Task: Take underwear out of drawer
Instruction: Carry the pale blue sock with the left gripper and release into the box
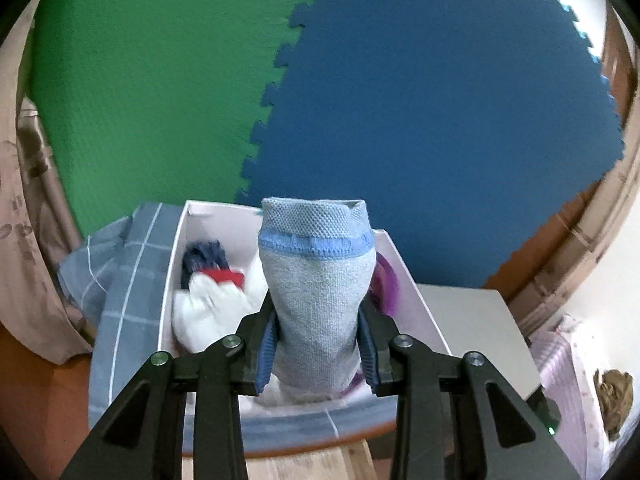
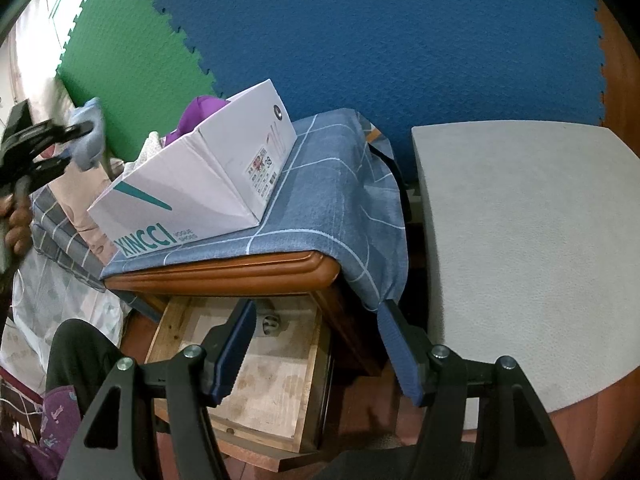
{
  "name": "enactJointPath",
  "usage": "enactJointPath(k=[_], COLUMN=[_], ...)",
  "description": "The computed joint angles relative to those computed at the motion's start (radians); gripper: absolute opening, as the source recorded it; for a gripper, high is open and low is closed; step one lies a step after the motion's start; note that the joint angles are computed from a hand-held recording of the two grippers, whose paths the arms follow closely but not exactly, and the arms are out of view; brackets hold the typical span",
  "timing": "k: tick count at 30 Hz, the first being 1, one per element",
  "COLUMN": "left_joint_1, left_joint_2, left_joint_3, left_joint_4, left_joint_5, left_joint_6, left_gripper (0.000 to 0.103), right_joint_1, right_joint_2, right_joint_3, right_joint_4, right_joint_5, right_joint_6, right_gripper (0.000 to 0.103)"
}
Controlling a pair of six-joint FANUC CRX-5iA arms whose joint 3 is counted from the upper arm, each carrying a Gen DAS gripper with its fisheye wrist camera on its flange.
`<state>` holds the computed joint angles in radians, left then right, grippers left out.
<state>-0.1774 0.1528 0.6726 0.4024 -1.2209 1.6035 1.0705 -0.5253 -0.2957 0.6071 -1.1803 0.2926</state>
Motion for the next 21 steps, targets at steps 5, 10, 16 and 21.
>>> enactJointPath(k=[5,10,16,21], left_joint_1=[0.005,0.000,0.001,-0.003], left_joint_2=[0.116,0.203,0.308,0.382], left_joint_3=[0.134,0.237,0.386,0.516], left_joint_4=[-0.027,-0.065,-0.110,-0.159], left_joint_5=[-0.055,-0.104,-0.185,-0.258], left_joint_6=[0.071,0.128,0.199,0.230], left_gripper=[0.032,0.033,0.033,0.036], right_joint_1=[0.000,-0.001,-0.001,0.000], right_joint_2=[0.004,0.001,0.002,0.003], right_joint_3=[0.002,0.002,0.002,0.003], right_joint_4=[-0.003,-0.008,-0.008,-0.011], right_joint_5=[0.000,-0.003,-0.001,-0.003], right_joint_6=[0.007,0.013,0.013,0.019], right_gripper=[0.065,0.065,0.065,0.065])
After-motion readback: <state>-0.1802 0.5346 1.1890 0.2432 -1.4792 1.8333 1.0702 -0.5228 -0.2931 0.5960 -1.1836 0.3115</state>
